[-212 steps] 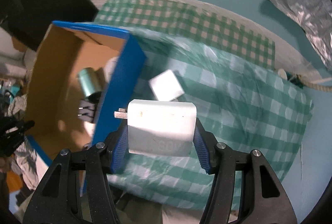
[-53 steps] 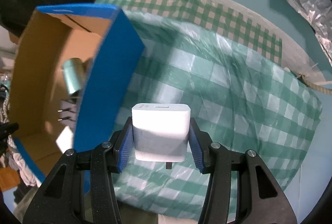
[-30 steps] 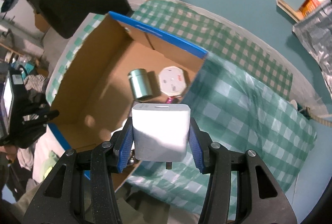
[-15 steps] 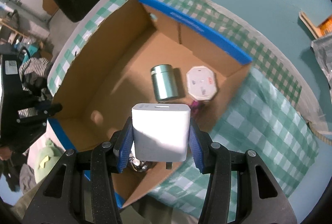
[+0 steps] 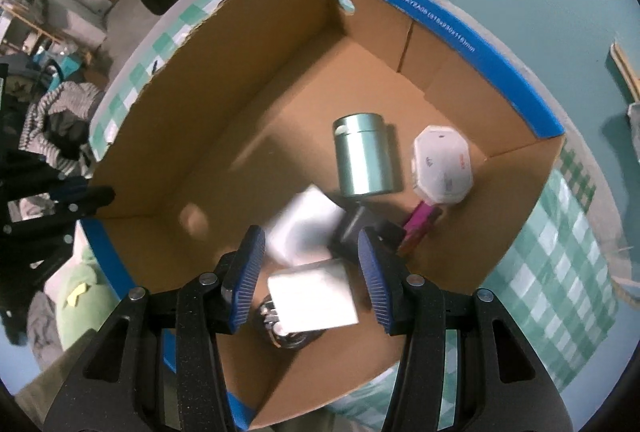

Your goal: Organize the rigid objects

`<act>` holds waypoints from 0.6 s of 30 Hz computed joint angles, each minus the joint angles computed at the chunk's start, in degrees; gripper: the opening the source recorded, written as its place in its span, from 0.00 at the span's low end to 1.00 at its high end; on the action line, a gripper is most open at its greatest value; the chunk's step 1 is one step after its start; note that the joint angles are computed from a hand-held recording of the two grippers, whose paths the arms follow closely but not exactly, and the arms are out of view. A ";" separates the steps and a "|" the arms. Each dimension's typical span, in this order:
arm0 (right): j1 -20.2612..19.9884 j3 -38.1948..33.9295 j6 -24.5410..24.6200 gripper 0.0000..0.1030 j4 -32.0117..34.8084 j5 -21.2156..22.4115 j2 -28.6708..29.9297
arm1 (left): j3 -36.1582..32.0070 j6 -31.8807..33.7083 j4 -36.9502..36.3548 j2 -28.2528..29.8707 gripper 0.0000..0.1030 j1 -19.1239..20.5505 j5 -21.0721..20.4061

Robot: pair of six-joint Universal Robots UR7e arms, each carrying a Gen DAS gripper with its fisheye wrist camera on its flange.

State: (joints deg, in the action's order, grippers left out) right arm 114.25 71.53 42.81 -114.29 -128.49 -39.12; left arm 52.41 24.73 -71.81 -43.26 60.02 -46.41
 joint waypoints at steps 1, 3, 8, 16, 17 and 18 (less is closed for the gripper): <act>-0.02 -0.04 0.45 0.48 0.36 -0.03 -0.08 | 0.04 0.07 -0.05 -0.02 0.05 0.00 0.03; 0.07 0.91 1.30 0.48 -0.60 -0.13 -0.78 | 0.17 0.12 -0.28 -0.07 0.05 0.02 0.04; 0.88 4.29 3.57 0.48 -3.01 -1.71 -3.41 | 0.53 0.28 -0.61 -0.14 0.05 0.00 0.14; 2.20 9.93 10.26 0.49 -5.50 -4.10 -7.83 | 0.53 0.64 -0.64 -0.13 0.05 -0.11 0.38; 2.47 10.96 11.29 0.50 -6.12 -4.46 -8.53 | 0.54 0.61 -0.66 -0.11 0.05 -0.13 0.40; 2.67 11.69 12.08 0.54 -6.57 -4.78 -9.06 | 0.58 0.59 -0.67 -0.13 0.05 -0.15 0.45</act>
